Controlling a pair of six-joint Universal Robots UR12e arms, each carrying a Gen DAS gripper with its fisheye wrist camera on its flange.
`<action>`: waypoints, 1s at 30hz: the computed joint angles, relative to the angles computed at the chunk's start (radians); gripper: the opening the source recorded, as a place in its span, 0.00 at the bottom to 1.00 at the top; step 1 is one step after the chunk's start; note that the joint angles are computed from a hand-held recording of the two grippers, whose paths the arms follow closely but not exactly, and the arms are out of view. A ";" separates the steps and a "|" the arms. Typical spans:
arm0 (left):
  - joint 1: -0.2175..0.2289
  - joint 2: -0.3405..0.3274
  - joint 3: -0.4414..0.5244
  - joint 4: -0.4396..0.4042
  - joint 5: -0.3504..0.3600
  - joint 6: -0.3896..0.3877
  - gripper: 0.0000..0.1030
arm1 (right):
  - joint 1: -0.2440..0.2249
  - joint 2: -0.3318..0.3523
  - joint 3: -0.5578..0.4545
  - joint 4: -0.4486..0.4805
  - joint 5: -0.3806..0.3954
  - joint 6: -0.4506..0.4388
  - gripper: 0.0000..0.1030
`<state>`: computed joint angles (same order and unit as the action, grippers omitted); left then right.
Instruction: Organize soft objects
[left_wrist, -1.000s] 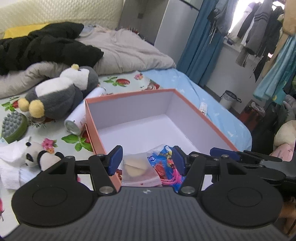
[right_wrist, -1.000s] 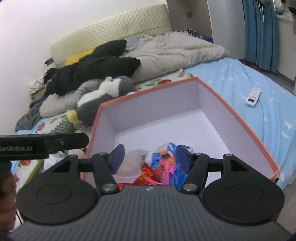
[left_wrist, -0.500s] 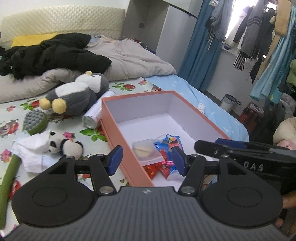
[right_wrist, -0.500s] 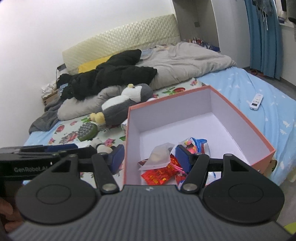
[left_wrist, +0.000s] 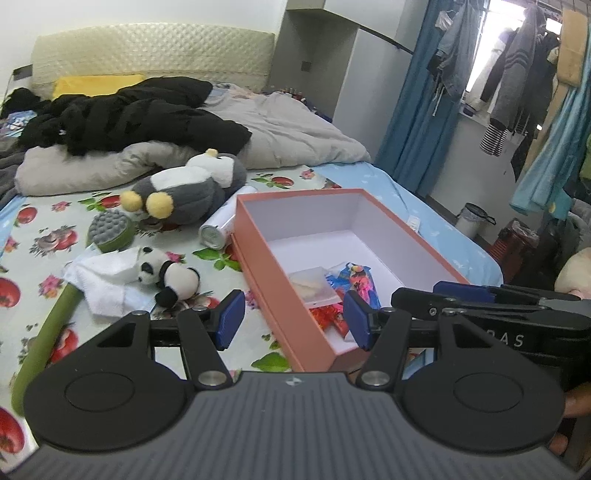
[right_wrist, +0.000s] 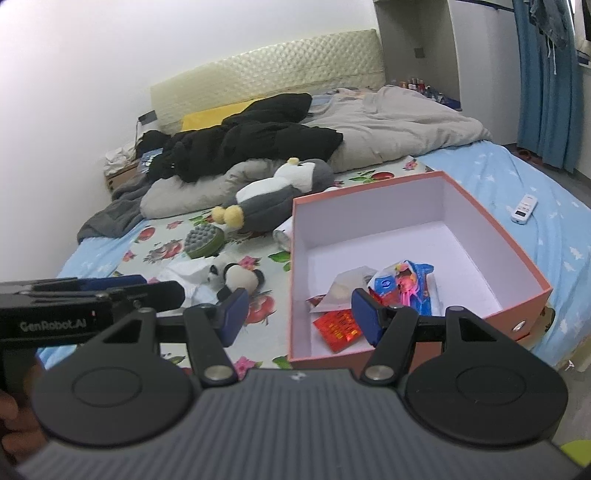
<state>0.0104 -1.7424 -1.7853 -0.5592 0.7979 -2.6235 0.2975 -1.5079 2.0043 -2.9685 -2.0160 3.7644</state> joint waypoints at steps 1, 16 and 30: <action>0.006 0.006 -0.009 0.005 0.000 -0.003 0.63 | 0.003 -0.001 0.001 -0.003 0.003 0.000 0.62; 0.079 0.035 -0.059 0.066 0.026 -0.070 0.63 | 0.031 0.034 -0.035 -0.002 0.070 -0.035 0.62; 0.127 0.005 -0.062 0.115 0.088 -0.168 0.63 | 0.037 0.095 -0.089 0.007 0.193 -0.087 0.62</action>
